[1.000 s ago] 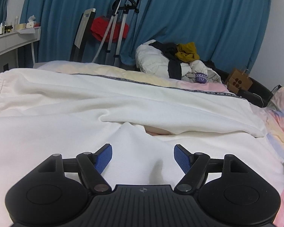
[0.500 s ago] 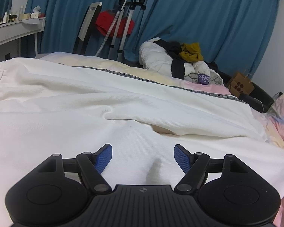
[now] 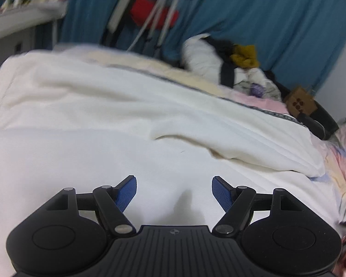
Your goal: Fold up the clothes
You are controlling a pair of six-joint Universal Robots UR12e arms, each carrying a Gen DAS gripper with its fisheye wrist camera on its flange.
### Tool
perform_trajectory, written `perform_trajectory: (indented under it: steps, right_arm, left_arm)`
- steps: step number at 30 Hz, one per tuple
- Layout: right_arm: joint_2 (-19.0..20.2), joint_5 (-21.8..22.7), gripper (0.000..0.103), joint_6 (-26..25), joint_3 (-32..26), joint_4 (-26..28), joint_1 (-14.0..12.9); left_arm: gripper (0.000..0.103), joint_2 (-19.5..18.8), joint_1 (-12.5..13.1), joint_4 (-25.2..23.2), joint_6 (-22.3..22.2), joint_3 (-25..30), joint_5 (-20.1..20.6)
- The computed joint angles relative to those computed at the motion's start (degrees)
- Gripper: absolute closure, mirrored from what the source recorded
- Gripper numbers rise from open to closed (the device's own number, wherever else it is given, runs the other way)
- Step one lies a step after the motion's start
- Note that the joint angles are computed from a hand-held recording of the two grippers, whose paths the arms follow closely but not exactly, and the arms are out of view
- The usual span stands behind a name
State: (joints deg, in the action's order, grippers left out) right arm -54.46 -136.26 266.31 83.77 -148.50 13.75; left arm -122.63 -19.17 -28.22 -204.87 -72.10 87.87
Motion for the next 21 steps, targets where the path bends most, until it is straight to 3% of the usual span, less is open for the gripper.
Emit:
perform_trajectory:
  steps: [6,11,13,21]
  right_arm:
    - [0.0,-0.2,0.089,0.6,-0.5,1.6,0.3]
    - [-0.3,0.1,0.088,1.0,-0.1,1.1,0.2]
    - [-0.4,0.3,0.088,1.1,0.0,1.0,0.2]
    - [-0.7,-0.1,0.088,1.2,0.0,1.4,0.3]
  left_arm:
    - [0.029,5.9,3.4,-11.9,-8.9,-2.5,-2.8]
    - [0.027,10.7,7.5,-22.6,-25.2,-5.4,-7.1]
    - [0.027,11.8,8.6,-25.8,-29.0,-6.2,-8.5]
    - [0.025,10.6,9.5,-31.3,-36.1,-6.2,-7.7]
